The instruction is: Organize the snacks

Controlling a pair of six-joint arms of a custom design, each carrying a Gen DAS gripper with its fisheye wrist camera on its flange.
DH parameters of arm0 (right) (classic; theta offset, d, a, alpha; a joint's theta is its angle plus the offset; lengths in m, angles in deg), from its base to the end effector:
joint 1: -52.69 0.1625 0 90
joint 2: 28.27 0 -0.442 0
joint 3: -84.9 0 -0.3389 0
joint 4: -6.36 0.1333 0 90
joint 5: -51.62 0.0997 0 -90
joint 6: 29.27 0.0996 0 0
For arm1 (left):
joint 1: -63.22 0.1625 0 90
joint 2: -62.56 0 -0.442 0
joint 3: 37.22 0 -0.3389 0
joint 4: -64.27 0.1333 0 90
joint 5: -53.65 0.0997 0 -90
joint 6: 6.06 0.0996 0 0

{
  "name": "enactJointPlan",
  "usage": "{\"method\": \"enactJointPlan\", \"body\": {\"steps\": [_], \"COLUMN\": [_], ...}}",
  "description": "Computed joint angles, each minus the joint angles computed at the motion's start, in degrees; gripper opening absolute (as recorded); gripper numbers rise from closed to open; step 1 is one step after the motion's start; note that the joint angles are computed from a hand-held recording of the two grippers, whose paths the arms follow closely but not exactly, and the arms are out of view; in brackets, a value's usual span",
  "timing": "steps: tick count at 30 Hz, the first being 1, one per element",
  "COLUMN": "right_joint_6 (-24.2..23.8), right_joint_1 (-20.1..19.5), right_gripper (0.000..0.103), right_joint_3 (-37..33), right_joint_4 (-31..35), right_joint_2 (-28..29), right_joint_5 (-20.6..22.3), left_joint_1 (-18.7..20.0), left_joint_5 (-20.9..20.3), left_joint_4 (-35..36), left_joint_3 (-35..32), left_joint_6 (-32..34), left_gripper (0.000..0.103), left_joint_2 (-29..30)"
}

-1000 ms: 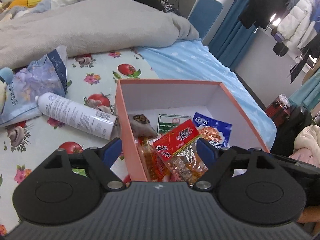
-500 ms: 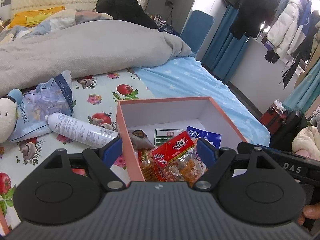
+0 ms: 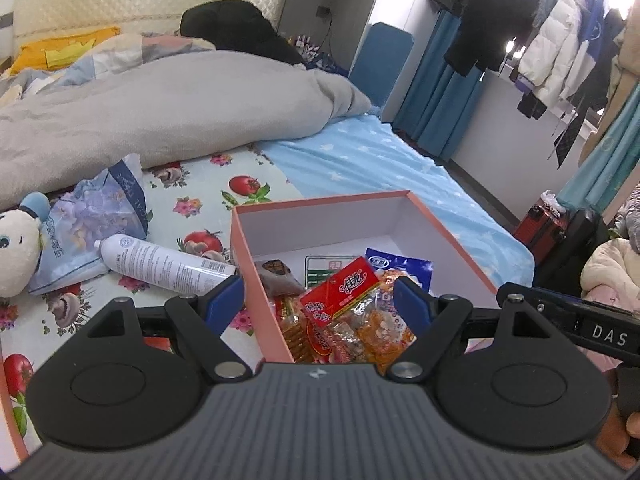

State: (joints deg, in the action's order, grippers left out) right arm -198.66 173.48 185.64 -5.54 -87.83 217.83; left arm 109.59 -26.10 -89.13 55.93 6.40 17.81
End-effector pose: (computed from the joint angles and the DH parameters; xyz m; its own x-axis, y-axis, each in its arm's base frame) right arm 0.2623 -0.3687 0.2219 -0.6736 0.6727 0.3063 -0.1285 0.3014 -0.9448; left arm -0.3465 -0.5823 0.1514 -0.5827 0.7813 -0.2237 0.8113 0.5434 -0.2156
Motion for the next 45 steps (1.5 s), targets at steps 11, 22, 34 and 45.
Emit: {"method": "enactJointPlan", "body": {"steps": [11, 22, 34, 45], "right_joint_6": [-6.7, -1.0, 1.4, 0.4], "right_joint_1": [3.5, 3.9, 3.6, 3.7], "right_gripper": [0.061, 0.061, 0.061, 0.061], "right_joint_3": [-1.8, -3.5, -3.9, -3.7], "right_joint_4": [-4.8, -0.7, 2.2, 1.0], "right_joint_2": [1.9, 3.8, 4.3, 4.2], "right_joint_5": [4.7, 4.8, 5.1, 5.6], "left_joint_1": [-1.5, -1.5, -1.8, -2.0], "left_joint_5": [0.6, 0.5, 0.8, 0.9], "left_joint_4": [-2.2, -1.4, -1.4, -1.1], "left_joint_3": [5.6, 5.2, 4.9, 4.8], "left_joint_6": [1.5, 1.9, 2.0, 1.8], "left_gripper": [0.085, 0.085, 0.085, 0.085], "left_joint_2": [-5.6, -6.7, -6.4, -6.4]}}
